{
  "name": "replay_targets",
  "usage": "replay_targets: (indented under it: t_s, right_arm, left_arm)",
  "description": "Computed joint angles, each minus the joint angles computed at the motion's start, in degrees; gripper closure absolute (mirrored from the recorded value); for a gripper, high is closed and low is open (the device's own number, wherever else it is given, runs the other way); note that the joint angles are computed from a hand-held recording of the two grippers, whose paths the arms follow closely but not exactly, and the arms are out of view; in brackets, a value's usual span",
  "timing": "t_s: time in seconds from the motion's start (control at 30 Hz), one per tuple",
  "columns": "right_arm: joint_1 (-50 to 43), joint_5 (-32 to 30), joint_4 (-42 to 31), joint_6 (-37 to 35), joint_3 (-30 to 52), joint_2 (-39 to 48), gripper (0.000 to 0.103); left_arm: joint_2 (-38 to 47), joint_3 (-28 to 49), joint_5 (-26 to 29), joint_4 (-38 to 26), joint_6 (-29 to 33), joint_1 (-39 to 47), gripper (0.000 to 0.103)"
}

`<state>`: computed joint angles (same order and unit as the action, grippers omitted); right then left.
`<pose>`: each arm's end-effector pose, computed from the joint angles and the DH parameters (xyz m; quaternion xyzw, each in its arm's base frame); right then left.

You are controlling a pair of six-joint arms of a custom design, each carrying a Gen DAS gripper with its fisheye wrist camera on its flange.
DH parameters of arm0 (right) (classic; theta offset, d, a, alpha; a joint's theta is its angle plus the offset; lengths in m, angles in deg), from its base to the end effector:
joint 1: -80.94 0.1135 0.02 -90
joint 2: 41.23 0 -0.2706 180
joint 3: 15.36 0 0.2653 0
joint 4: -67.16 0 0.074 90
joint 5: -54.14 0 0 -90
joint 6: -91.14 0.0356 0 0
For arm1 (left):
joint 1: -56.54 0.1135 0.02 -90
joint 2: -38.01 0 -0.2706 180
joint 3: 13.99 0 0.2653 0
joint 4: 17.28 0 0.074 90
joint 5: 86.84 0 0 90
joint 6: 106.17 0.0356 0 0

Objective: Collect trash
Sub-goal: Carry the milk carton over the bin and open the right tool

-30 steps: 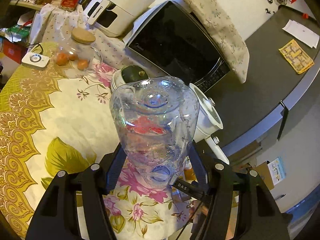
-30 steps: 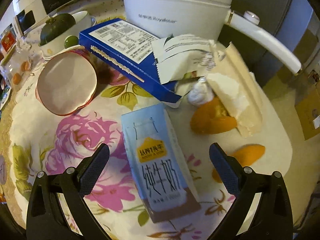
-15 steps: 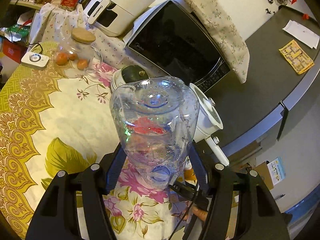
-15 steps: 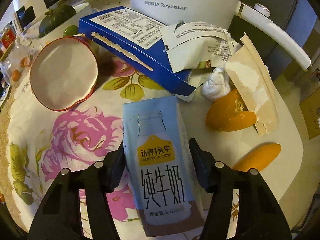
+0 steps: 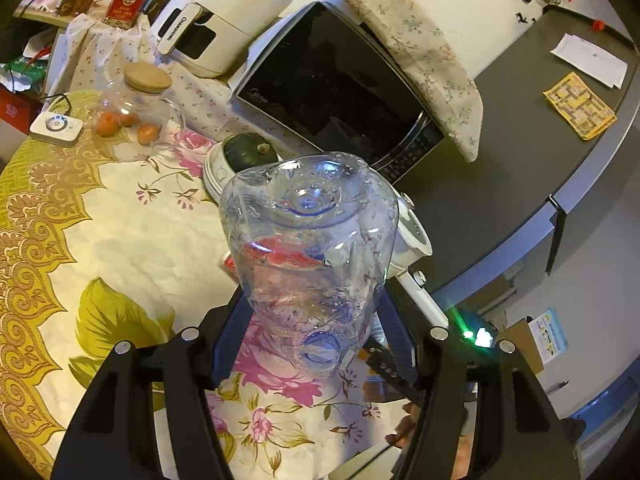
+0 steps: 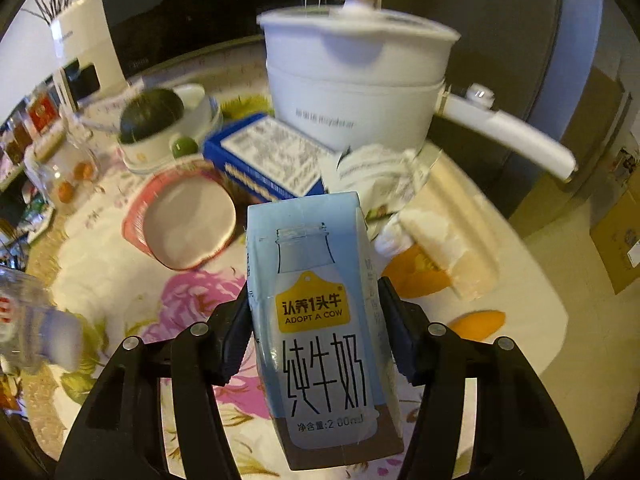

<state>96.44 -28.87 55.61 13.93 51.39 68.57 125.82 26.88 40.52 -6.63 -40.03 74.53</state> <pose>0.3566 0.0944 0.0979 -0.0040 0.9511 0.0178 0.3085 0.2666 0.0638 0.1295 -0.1667 0.8411 -0.3073 0.4127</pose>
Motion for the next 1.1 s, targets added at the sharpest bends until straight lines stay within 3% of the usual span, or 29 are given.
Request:
replay_targets:
  t_s: [0.53, 1.1]
  right_arm:
    - [-6.3, -1.21, 4.29, -0.83, -14.47, -15.83, 0.047]
    - [-26.41, -8.04, 8.42, -7.17, -33.9, -29.75, 0.047]
  left_arm:
    - [-2.82, -2.68, -2.72, 1.56, -0.75, -7.9, 0.041]
    - [-2.15, -4.11, -5.07, 2.0, -1.69, -19.71, 0.041]
